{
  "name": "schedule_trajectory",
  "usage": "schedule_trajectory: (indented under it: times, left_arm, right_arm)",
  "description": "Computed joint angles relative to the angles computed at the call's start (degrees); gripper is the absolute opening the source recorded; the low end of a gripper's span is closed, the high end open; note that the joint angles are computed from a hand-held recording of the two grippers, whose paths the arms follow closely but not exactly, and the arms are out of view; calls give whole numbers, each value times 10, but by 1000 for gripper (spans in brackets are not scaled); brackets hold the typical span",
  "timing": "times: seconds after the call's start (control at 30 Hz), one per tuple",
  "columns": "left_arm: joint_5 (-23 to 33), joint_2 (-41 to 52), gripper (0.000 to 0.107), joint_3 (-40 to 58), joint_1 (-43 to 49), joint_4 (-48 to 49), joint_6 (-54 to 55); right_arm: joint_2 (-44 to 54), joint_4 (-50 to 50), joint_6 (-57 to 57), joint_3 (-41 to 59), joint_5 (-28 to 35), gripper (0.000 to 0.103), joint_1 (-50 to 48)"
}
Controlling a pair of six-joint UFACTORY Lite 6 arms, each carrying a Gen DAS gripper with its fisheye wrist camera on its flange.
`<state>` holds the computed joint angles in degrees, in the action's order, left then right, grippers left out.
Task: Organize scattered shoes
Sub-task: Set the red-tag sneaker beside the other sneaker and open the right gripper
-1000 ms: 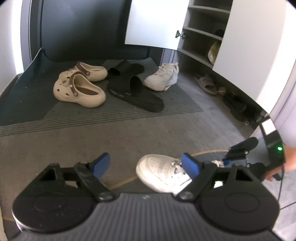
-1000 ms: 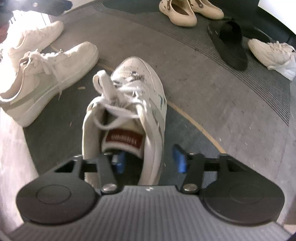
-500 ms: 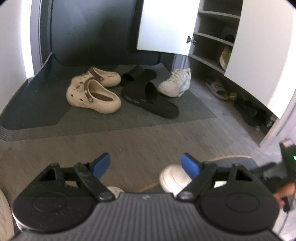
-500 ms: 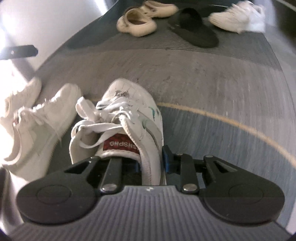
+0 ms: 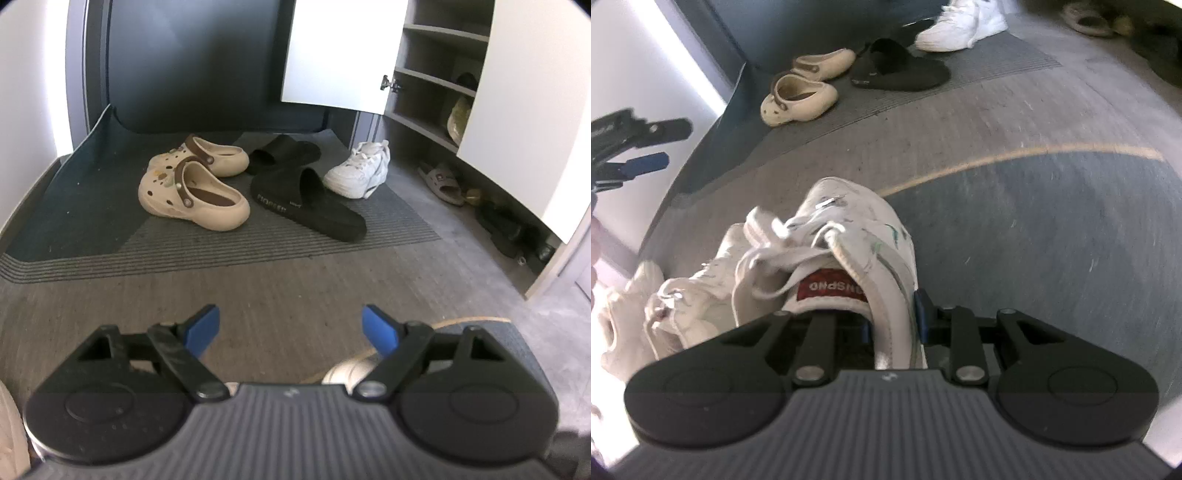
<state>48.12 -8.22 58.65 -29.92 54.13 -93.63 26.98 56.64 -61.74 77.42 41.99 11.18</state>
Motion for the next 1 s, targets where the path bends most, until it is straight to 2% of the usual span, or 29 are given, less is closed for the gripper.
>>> schedule_trajectory:
  times: [0.1, 0.17, 0.4, 0.47, 0.57, 0.63, 0.67, 0.83, 0.9, 1.0]
  left_arm:
    - [1, 3, 86, 1, 4, -1, -3]
    - [2, -1, 86, -3, 4, 2, -6]
    - [-43, 3, 87, -14, 89, -12, 35]
    - [-78, 32, 87, 3, 157, -19, 77]
    - [-112, 78, 87, 38, 230, -30, 131]
    - [-150, 139, 87, 98, 312, -67, 214]
    - [-156, 160, 87, 120, 330, -78, 234]
    - [-175, 299, 87, 285, 420, -118, 344]
    - [-142, 382, 87, 395, 441, -154, 402]
    - [-121, 532, 87, 575, 470, -149, 441]
  right_arm:
    - [-71, 40, -31, -103, -45, 27, 27]
    - [-92, 57, -53, -138, -40, 27, 32]
    - [-117, 40, -72, -169, -49, 36, 53]
    - [-120, 30, -61, -168, -38, 40, 49]
    - [-115, -3, -29, -151, 17, 59, 24]
    - [-142, -34, -10, -157, 36, 80, 5]
    - [-157, -52, 3, -156, 52, 82, -8]
    - [-186, -145, 133, -77, 143, 82, -25]
    - [-184, -170, 189, -19, 167, 82, -14]
    - [-169, -211, 266, 70, 191, 82, 11]
